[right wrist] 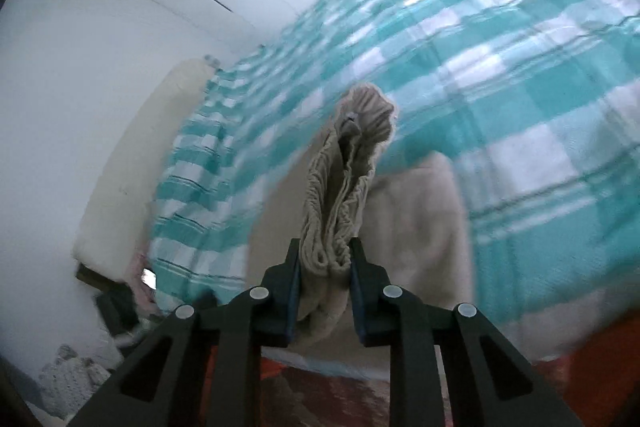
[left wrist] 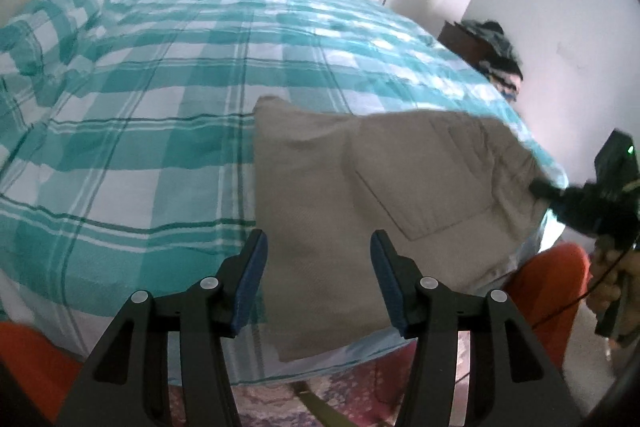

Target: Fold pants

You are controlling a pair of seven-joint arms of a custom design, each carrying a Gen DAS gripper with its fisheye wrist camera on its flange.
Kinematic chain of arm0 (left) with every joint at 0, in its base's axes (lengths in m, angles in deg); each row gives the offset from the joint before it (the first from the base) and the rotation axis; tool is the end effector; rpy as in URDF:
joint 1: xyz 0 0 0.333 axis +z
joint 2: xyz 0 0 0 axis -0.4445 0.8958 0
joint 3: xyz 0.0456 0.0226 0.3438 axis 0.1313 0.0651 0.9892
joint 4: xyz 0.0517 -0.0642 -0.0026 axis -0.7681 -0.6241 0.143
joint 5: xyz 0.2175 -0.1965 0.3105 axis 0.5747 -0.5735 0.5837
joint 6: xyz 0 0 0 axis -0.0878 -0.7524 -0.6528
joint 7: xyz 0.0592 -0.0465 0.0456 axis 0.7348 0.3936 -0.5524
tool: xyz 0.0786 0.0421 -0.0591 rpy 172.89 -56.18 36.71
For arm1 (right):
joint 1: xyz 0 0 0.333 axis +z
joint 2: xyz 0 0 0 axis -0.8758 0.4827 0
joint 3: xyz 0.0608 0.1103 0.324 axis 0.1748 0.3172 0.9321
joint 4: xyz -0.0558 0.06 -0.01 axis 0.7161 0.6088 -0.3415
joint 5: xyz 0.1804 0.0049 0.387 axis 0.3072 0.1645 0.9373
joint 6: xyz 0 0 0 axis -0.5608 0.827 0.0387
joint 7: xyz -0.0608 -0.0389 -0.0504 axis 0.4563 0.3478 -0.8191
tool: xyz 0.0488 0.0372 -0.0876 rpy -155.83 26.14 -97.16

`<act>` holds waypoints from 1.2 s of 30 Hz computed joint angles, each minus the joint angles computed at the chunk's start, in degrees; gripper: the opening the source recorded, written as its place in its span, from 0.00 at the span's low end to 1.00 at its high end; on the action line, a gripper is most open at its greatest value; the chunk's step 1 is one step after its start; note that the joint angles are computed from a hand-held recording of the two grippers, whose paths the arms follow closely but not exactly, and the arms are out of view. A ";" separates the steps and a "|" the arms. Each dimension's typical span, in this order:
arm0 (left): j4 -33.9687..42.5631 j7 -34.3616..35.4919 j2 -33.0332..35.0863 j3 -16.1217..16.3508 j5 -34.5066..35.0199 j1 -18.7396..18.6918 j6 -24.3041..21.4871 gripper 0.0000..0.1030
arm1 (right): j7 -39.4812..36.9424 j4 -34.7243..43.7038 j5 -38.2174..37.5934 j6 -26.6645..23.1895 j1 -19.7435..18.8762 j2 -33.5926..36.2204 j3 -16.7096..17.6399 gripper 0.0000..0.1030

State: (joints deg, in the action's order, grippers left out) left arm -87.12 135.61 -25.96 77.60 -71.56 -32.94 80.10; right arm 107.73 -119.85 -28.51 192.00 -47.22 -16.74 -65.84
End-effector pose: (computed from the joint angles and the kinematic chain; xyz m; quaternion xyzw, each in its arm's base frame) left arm 0.5081 -0.0494 0.5173 -0.7216 0.5949 -0.3080 0.1747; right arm 0.6172 0.2144 0.5293 -0.6897 0.5814 0.1209 0.4144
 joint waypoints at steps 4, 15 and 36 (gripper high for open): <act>1.97 0.50 3.26 -2.34 4.18 0.96 -3.93 0.52 | 7.29 -4.54 -9.57 1.24 0.31 0.58 -0.70 0.21; 3.17 -2.89 6.16 -5.44 14.76 3.31 -7.50 0.59 | 3.70 0.77 -24.96 13.15 2.51 0.87 1.19 0.43; -0.67 -1.25 -1.15 -8.04 18.05 6.32 -14.35 0.86 | 5.56 6.91 -27.28 9.37 3.06 12.37 2.51 0.41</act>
State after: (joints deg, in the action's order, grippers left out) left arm -87.79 134.36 -27.11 69.56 -53.51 -26.63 65.75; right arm 113.29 -112.94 -55.79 201.37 -44.16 -4.37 -63.33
